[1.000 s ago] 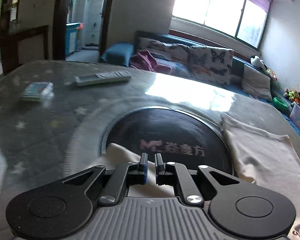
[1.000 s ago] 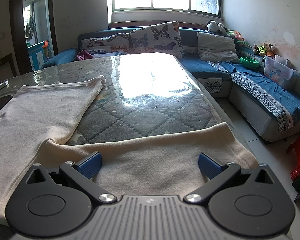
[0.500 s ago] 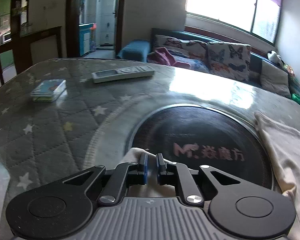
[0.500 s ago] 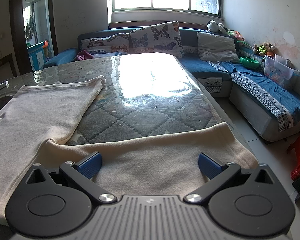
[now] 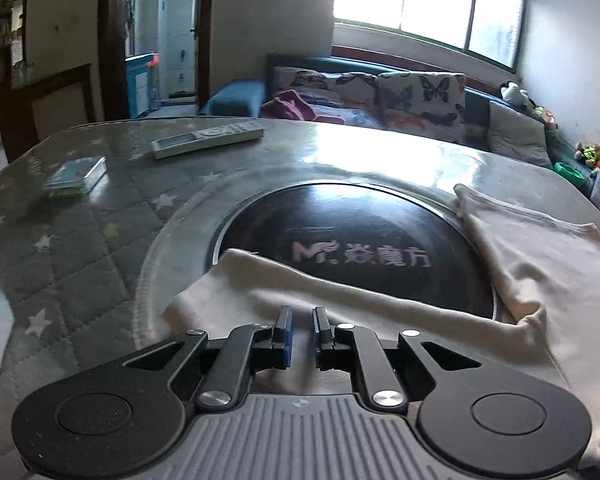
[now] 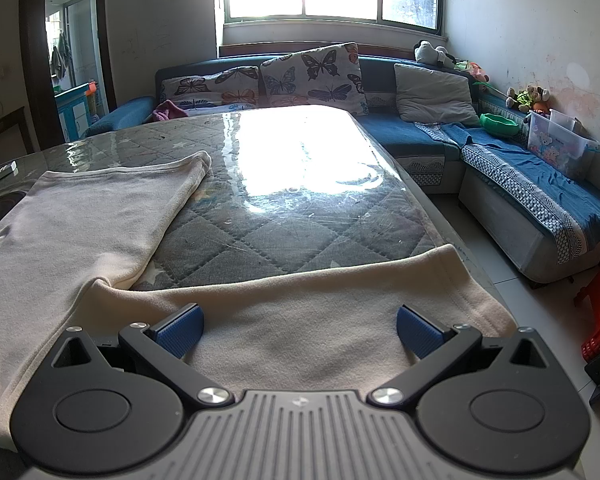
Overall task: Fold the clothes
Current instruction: 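Carry the held sleeve across the sweatshirt body with the left tool, then open the left tool to release the sleeve onto the body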
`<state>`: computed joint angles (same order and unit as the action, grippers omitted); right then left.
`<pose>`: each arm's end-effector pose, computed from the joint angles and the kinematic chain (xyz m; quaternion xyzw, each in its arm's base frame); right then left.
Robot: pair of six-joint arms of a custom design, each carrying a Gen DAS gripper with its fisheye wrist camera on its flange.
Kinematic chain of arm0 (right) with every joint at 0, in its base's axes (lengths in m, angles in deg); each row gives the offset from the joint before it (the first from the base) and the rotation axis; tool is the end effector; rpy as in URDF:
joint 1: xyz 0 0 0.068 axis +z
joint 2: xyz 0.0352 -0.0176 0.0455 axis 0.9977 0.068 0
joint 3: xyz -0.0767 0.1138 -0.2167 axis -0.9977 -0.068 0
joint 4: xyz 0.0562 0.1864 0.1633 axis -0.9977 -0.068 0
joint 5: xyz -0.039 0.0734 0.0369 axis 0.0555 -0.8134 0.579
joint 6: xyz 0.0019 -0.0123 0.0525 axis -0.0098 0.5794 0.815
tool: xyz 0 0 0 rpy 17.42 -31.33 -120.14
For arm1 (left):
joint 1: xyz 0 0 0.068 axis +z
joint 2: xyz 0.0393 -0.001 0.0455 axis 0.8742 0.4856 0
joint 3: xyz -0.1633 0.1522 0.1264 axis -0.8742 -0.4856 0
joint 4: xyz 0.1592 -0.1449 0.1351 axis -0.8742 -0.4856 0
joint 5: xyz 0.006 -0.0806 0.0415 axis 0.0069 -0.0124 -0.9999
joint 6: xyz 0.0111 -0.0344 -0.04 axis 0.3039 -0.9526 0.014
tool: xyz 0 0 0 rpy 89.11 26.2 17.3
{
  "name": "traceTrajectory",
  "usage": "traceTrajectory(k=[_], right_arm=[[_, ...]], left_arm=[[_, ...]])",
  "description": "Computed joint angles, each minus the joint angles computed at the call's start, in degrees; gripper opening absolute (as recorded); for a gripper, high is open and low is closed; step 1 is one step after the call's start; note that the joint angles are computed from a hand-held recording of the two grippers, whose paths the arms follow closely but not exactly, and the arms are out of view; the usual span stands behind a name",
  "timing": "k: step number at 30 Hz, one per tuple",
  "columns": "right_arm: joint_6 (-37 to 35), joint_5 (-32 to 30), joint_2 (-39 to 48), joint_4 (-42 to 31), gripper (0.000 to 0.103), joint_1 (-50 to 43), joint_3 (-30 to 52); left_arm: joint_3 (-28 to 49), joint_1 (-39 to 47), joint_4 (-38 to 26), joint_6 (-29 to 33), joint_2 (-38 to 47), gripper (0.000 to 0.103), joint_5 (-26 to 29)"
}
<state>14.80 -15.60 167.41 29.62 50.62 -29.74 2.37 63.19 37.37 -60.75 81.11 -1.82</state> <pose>0.2460 -0.1624 0.0686 0.1102 0.8990 -0.0421 0.4217 0.3671 0.0084 0.0982 0.0399 0.9050 -0.0568 0.4198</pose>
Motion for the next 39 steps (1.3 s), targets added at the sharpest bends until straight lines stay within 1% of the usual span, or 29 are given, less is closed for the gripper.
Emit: traceTrajectory(k=[2,4,7,10,13,18,19,23,24,25,26,27,28,30,35,37,39], right_arm=[[0.0,0.0,0.0,0.0,0.103,0.0,0.0],[0.0,0.0,0.0,0.0,0.103,0.0,0.0],[0.0,0.0,0.0,0.0,0.103,0.0,0.0],[0.0,0.0,0.0,0.0,0.103,0.0,0.0],[0.0,0.0,0.0,0.0,0.103,0.0,0.0],[0.0,0.0,0.0,0.0,0.103,0.0,0.0],[0.0,0.0,0.0,0.0,0.103,0.0,0.0],[-0.01,-0.01,-0.03,-0.03,0.103,-0.01,-0.01],[-0.01,0.0,-0.06,-0.03,0.103,-0.01,-0.03],[-0.01,0.0,-0.06,-0.03,0.103,-0.01,-0.03],[-0.01,0.0,-0.06,-0.03,0.103,-0.01,-0.03],[-0.01,0.0,-0.06,-0.03,0.103,-0.01,-0.03],[-0.01,0.0,-0.06,-0.03,0.103,-0.01,-0.03],[-0.01,-0.01,-0.04,-0.03,0.103,-0.01,-0.01],[-0.03,-0.02,0.03,-0.01,0.103,-0.03,0.03],[-0.03,-0.02,0.03,-0.01,0.103,-0.03,0.03],[-0.03,-0.03,0.05,-0.01,0.103,-0.04,0.05]], left_arm=[[-0.17,0.88,-1.03,0.38,-0.78,0.012,-1.02],[-0.56,1.77,-1.55,1.61,-1.29,0.011,-3.21],[-0.93,2.87,-2.03,0.13,-2.63,0.011,-1.95],[-1.02,1.72,-1.57,-2.31,-3.69,0.012,1.82],[0.21,-1.13,-0.23,-3.57,-2.39,0.012,3.68],[3.96,-3.66,-2.22,-3.91,2.18,0.012,1.33],[2.64,-2.98,-0.58,-3.87,2.07,0.013,2.04],[-1.62,0.01,1.81,-1.16,-0.34,0.015,3.27],[-2.55,0.73,2.47,-0.42,-0.88,0.016,3.21],[-3.02,1.18,2.93,-0.02,-1.07,0.027,2.18],[-3.48,1.64,3.41,0.38,-1.25,0.034,1.14],[-3.93,2.1,3.94,0.79,-1.4,0.034,0.16],[-4.39,2.79,5.15,1.48,-1.3,0.034,0.56],[-4.28,3.41,4.98,1.18,-1.52,0.034,0.06],[-4.59,2.47,4.86,-0.43,-2.77,0.034,1.95],[-4.19,0.49,5.62,0.79,-1.93,0.034,0.29],[-3.3,-1.0,5.05,2.48,-0.67,0.034,-2.07]])
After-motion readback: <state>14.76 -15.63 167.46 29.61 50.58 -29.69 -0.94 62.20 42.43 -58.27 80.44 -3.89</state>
